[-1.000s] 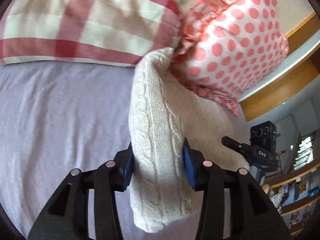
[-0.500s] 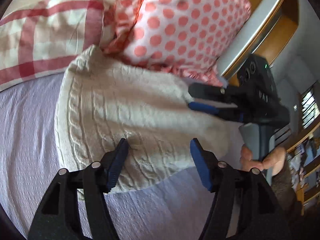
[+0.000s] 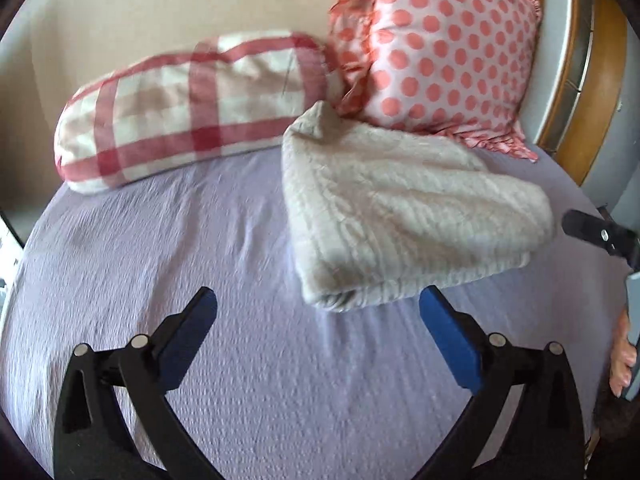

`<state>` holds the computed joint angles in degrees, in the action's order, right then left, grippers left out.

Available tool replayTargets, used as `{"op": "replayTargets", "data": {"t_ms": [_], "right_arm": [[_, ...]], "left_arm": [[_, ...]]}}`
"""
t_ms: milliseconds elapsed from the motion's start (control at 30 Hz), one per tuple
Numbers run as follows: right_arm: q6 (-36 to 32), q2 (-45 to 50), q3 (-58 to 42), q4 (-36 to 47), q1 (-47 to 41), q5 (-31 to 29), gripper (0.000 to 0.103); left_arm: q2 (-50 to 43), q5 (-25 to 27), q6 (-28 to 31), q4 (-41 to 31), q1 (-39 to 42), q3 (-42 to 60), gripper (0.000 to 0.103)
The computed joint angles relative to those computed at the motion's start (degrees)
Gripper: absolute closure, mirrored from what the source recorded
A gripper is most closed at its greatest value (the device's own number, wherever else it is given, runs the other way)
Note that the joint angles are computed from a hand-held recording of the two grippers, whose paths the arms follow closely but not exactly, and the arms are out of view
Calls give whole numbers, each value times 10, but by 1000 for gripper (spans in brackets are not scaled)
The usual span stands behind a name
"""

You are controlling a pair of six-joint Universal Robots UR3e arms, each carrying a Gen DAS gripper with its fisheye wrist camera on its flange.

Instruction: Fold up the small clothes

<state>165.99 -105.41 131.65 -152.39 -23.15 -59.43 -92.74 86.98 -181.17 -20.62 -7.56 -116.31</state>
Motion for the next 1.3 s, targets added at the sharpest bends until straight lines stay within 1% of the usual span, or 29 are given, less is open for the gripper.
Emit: {"op": "replayTargets", "data": {"t_ms": [33, 100, 167, 200, 233, 333, 433, 533, 600, 1300], "right_arm": [[11, 18, 0, -13, 27, -32, 1], [40, 63, -6, -55, 96, -117, 1], [64, 101, -14, -93, 150, -193, 1], [72, 114, -17, -102, 167, -217, 1], [76, 120, -17, -106, 173, -226, 1], [88, 128, -21, -95, 176, -231, 1], [97, 139, -29, -81, 176, -235, 1], [105, 148, -35, -88, 193, -261, 1], [106, 153, -39, -90, 206, -278, 1], [105, 152, -38, -90, 204, -275, 1]], "left_arm": [[-4, -5, 1, -15, 9, 2, 2], [-14, -10, 10, -8, 16, -8, 2], [-26, 0, 12, -9, 11, -8, 2], [-31, 0, 14, -13, 10, -6, 2], [-34, 1, 14, -17, 9, -4, 2], [-37, 1, 12, -34, 9, 3, 2], [-39, 14, 10, -37, 1, 7, 2], [-44, 35, 8, -41, -12, 14, 2], [-44, 36, 8, -41, -13, 14, 2], [-47, 38, 6, -38, -14, 14, 2]]}}
